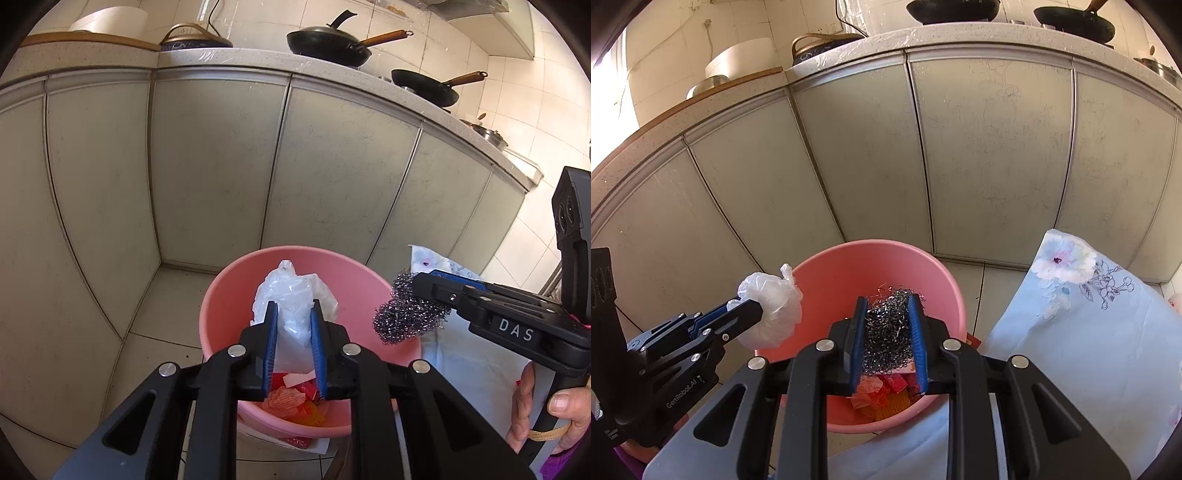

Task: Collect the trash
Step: 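Open the right tool to drop the steel wool while the left tool drops the bag, then move both tools back over the table of trash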

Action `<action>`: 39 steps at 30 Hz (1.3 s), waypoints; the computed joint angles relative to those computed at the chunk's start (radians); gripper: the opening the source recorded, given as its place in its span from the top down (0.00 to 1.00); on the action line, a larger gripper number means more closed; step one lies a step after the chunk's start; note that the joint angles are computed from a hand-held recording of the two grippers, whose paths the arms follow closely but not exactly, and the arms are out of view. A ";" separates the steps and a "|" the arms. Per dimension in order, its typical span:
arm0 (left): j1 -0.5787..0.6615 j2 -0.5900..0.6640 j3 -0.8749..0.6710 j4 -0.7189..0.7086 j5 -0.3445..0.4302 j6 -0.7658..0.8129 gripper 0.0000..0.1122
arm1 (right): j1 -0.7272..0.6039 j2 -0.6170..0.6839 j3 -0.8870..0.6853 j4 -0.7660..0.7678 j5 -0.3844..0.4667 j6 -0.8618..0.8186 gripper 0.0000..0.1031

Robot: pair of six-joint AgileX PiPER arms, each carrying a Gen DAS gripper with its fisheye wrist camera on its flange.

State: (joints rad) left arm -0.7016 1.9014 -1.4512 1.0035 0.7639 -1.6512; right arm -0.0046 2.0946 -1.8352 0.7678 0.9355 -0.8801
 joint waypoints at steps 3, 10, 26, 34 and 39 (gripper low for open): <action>0.009 0.017 -0.022 -0.041 0.008 0.034 0.81 | -0.001 0.025 -0.028 -0.019 0.010 0.033 0.71; 0.014 0.027 -0.031 -0.063 0.021 0.041 0.73 | -0.010 0.034 -0.021 0.008 -0.001 0.016 0.60; -0.041 0.007 -0.066 -0.033 0.041 0.049 0.65 | -0.111 -0.088 0.096 0.106 0.052 -0.073 0.60; -0.088 0.032 -0.143 -0.065 0.041 0.108 0.64 | -0.224 -0.197 0.221 0.142 0.097 -0.153 0.60; -0.112 0.081 -0.226 -0.113 0.034 0.169 0.64 | -0.323 -0.259 0.307 0.146 0.131 -0.213 0.60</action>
